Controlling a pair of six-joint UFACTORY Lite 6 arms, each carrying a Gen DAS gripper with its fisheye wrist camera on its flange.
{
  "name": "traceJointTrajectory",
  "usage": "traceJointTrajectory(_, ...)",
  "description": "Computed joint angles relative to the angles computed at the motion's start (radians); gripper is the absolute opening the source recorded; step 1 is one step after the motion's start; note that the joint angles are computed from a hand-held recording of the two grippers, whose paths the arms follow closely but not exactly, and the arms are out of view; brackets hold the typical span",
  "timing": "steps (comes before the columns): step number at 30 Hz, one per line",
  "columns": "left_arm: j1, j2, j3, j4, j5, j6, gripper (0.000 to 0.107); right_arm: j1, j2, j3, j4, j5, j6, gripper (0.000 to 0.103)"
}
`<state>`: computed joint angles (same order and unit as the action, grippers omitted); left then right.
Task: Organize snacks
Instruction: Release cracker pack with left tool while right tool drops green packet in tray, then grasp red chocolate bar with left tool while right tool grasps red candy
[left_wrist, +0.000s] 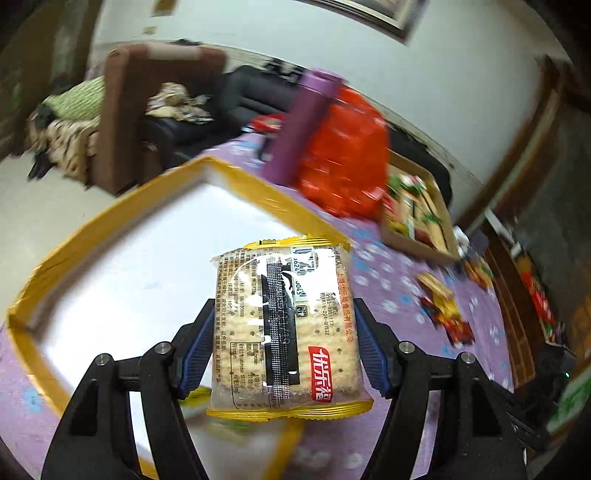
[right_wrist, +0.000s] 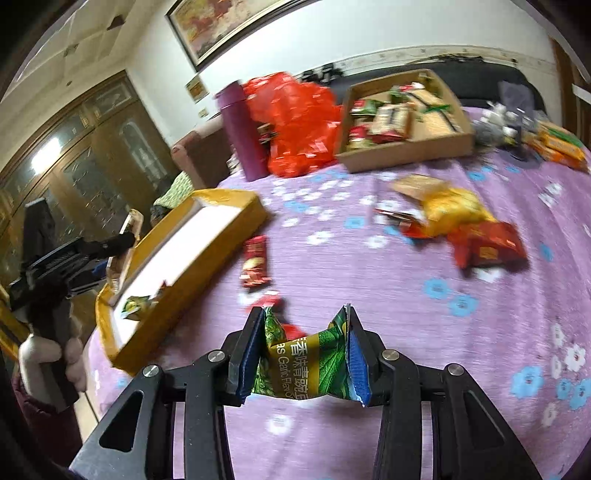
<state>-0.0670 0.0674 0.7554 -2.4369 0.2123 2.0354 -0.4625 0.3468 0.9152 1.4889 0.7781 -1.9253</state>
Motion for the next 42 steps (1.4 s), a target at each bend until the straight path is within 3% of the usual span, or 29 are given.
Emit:
traceJointTrajectory(8, 0.219, 0.103, 0.001, 0.194, 0.145, -0.125, 0.070, 0.356, -0.061, 0.060, -0.030, -0.149, 0.213, 0.042)
traceJointTrajectory(14, 0.406, 0.096, -0.075, 0.349, 0.354, -0.240, 0.069, 0.578, 0.113, 0.287, -0.104, -0.260, 0.437, 0.042)
traceJointTrajectory(19, 0.485, -0.009, -0.170, 0.355, 0.445, -0.231, 0.071, 0.701, 0.238, 0.444, -0.206, -0.389, 0.591, 0.046)
traceJointTrajectory(23, 0.511, -0.075, -0.213, 0.405, 0.501, -0.267, 0.071, 0.691, 0.271, 0.517, -0.277, -0.350, 0.697, 0.046)
traceJointTrajectory(25, 0.507, -0.111, -0.230, 0.433, 0.520, -0.285, 0.072, 0.643, 0.222, 0.483, -0.202, -0.312, 0.627, 0.046)
traceJointTrajectory(29, 0.484, -0.186, -0.267, 0.456, 0.528, -0.300, 0.073, 0.523, 0.118, 0.399, -0.157, -0.293, 0.558, 0.056)
traceJointTrajectory(34, 0.422, -0.219, -0.282, 0.484, 0.513, -0.331, 0.073, 0.378, 0.105, 0.301, -0.206, -0.333, 0.486, 0.056)
traceJointTrajectory(42, 0.236, -0.272, -0.293, 0.472, 0.386, -0.379, 0.073, 0.249, 0.142, 0.146, -0.067, -0.319, 0.209, 0.056)
